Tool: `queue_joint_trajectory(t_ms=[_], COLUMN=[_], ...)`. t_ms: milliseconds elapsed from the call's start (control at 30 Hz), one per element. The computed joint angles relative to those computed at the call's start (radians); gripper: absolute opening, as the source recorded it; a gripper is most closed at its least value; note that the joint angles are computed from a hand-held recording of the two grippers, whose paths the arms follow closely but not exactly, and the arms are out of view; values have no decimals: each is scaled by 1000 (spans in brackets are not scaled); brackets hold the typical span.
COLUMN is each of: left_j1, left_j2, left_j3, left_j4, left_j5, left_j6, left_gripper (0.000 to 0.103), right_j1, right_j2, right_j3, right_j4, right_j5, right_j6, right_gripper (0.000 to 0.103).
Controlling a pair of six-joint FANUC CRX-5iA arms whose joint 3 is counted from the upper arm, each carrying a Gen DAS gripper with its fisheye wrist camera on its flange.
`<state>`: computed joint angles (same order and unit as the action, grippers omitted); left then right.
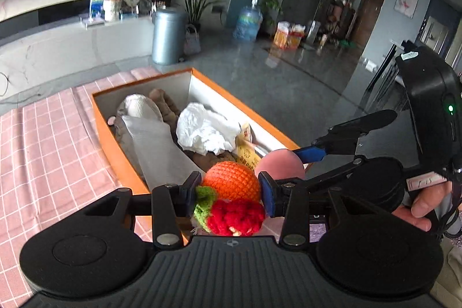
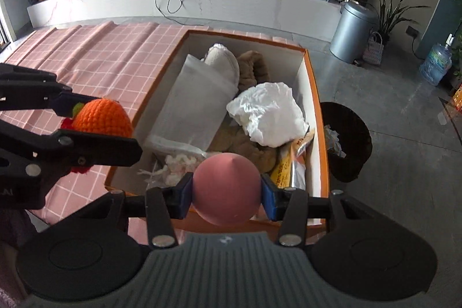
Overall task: Organize soft objects
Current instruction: 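Carry the strawberry and pink ball over the orange box with both grippers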
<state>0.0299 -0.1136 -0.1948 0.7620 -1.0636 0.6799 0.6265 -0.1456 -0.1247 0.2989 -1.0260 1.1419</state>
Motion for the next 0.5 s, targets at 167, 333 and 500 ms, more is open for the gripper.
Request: queue_joint_trajectory(t_ms=[167, 333, 500], left_j1=[-48, -70, -88], left_j2=[78, 117, 139], left_j3=[124, 175, 205], left_j4=[-160, -208, -254], left_j5=[-61, -82, -91], left_j6=[92, 117, 137], left_gripper=[48, 48, 48], right_j1=[-41, -78, -100], right_j2=[67, 130, 145], right_j3=[70, 133, 147], right_j4=[-70, -123, -148], right_j5=[-39, -106, -122], right_j6=[96, 175, 194], right_gripper=[49, 49, 51])
